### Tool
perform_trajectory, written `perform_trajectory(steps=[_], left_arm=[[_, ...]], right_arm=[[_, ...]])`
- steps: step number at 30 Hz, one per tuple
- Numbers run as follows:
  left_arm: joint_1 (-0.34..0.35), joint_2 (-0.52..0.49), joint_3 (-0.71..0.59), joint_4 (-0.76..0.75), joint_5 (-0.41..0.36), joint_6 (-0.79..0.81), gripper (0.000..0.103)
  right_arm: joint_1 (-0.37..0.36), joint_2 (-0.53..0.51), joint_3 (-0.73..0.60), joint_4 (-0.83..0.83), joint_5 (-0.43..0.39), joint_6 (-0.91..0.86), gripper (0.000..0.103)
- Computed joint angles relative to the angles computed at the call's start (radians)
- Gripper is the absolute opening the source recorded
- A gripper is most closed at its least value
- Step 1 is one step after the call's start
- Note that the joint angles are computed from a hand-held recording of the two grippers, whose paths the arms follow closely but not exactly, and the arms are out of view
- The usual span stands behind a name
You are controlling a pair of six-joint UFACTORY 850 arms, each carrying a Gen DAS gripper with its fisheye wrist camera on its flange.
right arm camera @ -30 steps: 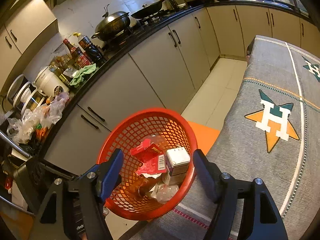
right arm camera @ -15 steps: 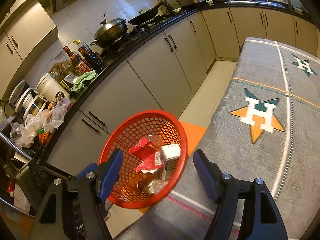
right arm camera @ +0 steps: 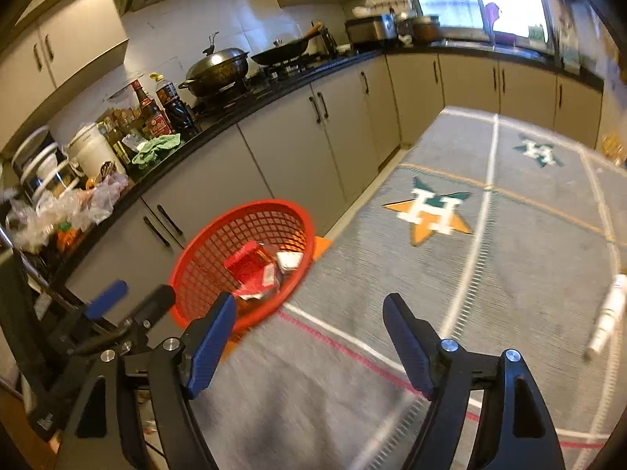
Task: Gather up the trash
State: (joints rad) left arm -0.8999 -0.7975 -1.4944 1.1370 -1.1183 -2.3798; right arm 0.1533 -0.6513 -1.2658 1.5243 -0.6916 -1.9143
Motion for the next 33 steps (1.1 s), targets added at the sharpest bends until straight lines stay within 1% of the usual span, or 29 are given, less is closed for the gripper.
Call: perform_trajectory(steps=[3, 7, 10, 12, 18, 22, 27, 33], left_arm=[[-0.021, -0.052, -0.09, -0.046, -0.076, 0.066, 0.101], [-0.032, -0.128, -0.223, -0.119, -0.161, 0.184, 0.101], [-0.046, -0.18, -0.306, -0.13, -0.222, 0.235, 0.101], [-0.054, -0.207, -0.351, -0.139, -0.247, 0.257, 0.101], [-0.064, -0.238, -0.402, -0.138, -0.237, 0.269, 0.101], [-0.067, -0.263, -0.442, -0.142, -0.258, 0.297, 0.101], [-0.065, -0.266, -0.442, -0.145, -0.242, 0.286, 0.101], [-0.066, -0.25, -0.407, -0.142, -0.223, 0.258, 0.101]], right_arm=[[-0.031, 0.038, 0.061, 0.074, 0.006, -0.118, 0.086], [-0.071, 0.076, 0.129, 0.186, 0.013, -0.291, 0.088], [-0.101, 0.096, 0.171, 0.238, -0.004, -0.389, 0.089], [-0.115, 0.108, 0.201, 0.291, -0.01, -0.473, 0.089], [-0.154, 0.111, 0.24, 0.377, -0.063, -0.603, 0.093], [-0.156, 0.103, 0.244, 0.41, -0.071, -0.638, 0.093], [-0.154, 0.084, 0.233, 0.42, -0.068, -0.651, 0.093], [-0.145, 0.078, 0.242, 0.463, -0.064, -0.697, 0.093]])
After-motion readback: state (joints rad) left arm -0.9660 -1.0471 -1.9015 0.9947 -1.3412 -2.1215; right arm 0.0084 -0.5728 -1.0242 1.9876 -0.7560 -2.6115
